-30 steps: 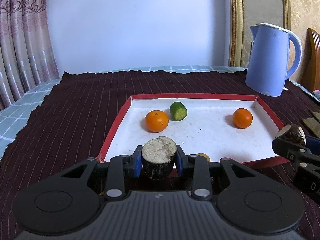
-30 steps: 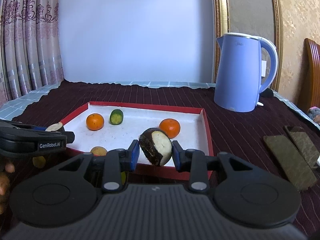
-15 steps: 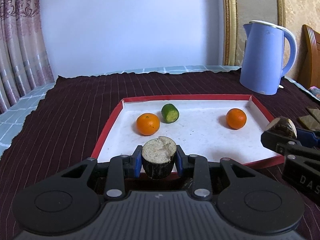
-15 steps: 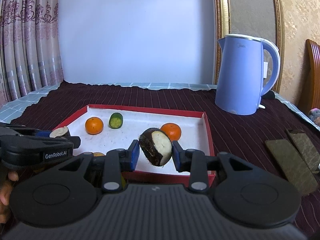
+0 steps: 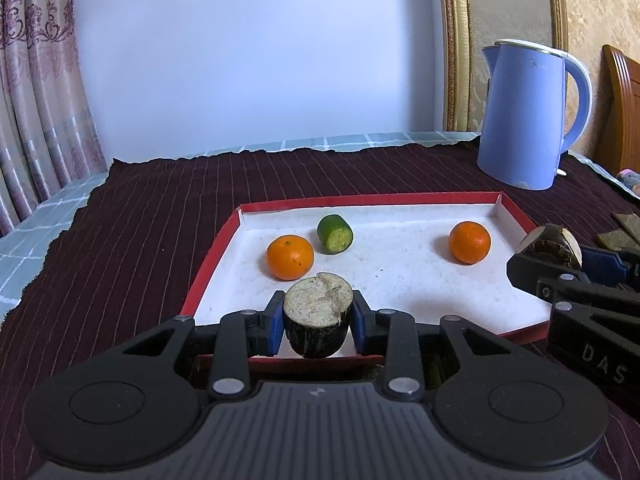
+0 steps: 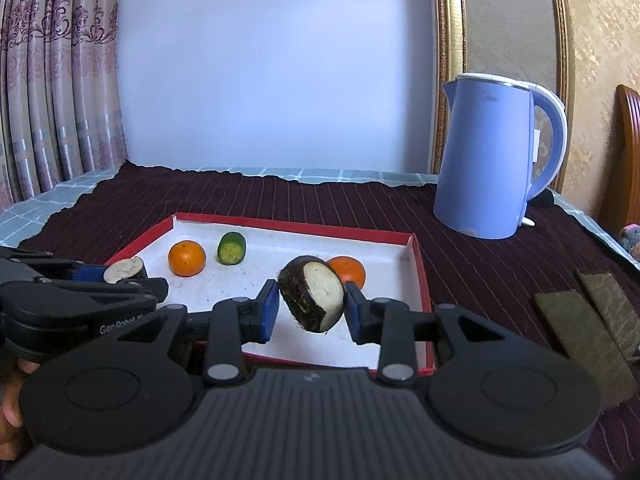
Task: Organize fruits
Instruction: 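Carry both held root pieces over the red tray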
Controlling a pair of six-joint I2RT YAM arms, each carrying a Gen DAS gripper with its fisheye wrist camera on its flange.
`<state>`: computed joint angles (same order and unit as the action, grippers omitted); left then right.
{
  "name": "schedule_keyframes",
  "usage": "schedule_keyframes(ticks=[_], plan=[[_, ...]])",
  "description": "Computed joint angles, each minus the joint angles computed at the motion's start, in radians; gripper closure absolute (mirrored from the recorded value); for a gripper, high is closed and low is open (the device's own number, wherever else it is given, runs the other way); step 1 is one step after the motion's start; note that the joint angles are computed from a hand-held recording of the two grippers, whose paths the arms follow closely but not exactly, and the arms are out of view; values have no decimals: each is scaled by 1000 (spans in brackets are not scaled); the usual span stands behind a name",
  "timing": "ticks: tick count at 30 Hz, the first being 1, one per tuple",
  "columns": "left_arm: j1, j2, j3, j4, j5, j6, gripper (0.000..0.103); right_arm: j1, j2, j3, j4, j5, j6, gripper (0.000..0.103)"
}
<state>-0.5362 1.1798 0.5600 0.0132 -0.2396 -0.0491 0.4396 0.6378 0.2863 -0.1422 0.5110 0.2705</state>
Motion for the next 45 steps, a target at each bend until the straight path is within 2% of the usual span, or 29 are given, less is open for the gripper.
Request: schedule_keyframes(ticks=[45], plan=[[-19,269,190,29,-69,5,71,-170,241,74,170,-130,-86,71]])
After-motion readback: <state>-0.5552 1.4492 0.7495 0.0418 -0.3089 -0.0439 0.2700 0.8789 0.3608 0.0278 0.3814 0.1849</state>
